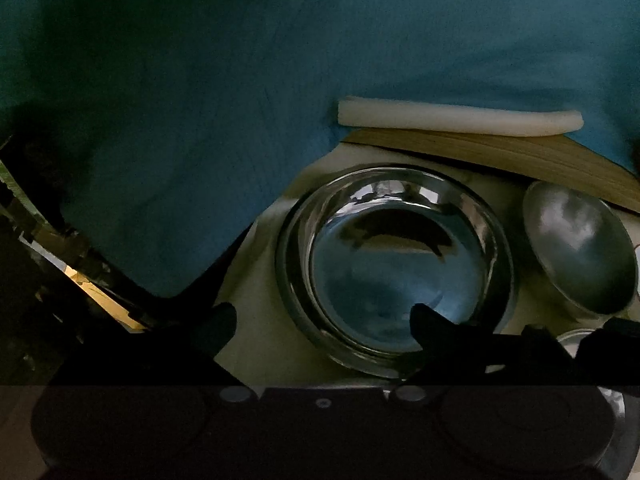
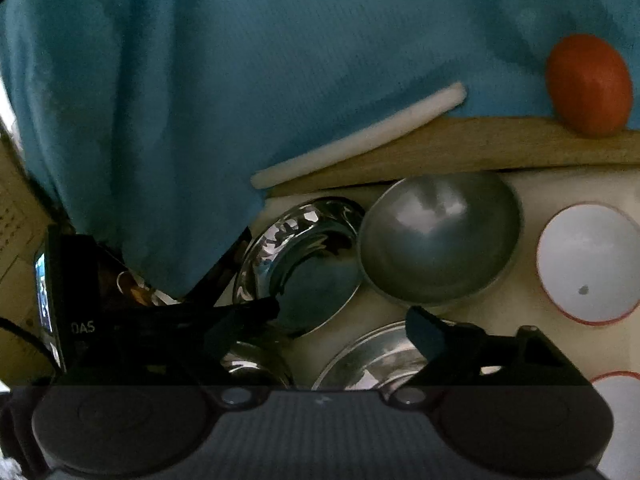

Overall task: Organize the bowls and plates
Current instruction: 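Move the left gripper down toward the largest steel plate's rim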

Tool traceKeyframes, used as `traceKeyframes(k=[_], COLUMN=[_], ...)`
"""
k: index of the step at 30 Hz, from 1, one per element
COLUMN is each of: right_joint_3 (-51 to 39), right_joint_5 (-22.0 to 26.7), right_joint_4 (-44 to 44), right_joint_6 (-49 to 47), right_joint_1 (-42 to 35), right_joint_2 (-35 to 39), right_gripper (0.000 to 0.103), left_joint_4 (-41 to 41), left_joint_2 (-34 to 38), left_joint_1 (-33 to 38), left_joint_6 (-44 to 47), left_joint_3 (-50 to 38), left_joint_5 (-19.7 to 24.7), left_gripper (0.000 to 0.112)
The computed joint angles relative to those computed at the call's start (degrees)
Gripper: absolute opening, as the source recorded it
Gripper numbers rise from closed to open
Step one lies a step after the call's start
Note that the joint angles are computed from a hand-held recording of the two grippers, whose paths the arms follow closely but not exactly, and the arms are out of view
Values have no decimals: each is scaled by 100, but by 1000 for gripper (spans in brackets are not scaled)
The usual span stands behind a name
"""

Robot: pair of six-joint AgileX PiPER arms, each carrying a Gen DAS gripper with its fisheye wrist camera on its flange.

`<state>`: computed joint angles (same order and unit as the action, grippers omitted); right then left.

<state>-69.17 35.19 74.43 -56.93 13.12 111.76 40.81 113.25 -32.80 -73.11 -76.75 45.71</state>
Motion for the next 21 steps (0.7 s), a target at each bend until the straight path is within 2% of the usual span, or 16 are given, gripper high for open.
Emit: traceKeyframes(k=[7, 11, 21], right_joint_3=[-416, -646, -1126], right_joint_5=[255, 72, -384], right_joint_4=[69, -288, -1559], right_joint_6=[381, 805, 2218], right_joint_1=[23, 184, 602], right_joint_2=[459, 604, 876], right_gripper=[78, 71, 53], left_joint_4=[-214, -433, -595], left_joint_2=[-2, -9, 119], left_joint_1=[219, 337, 427], left_joint_6=[53, 95, 70], left_joint_3=[150, 202, 63], left_joint_5=[-400, -567, -519], left_gripper=[74, 60, 44])
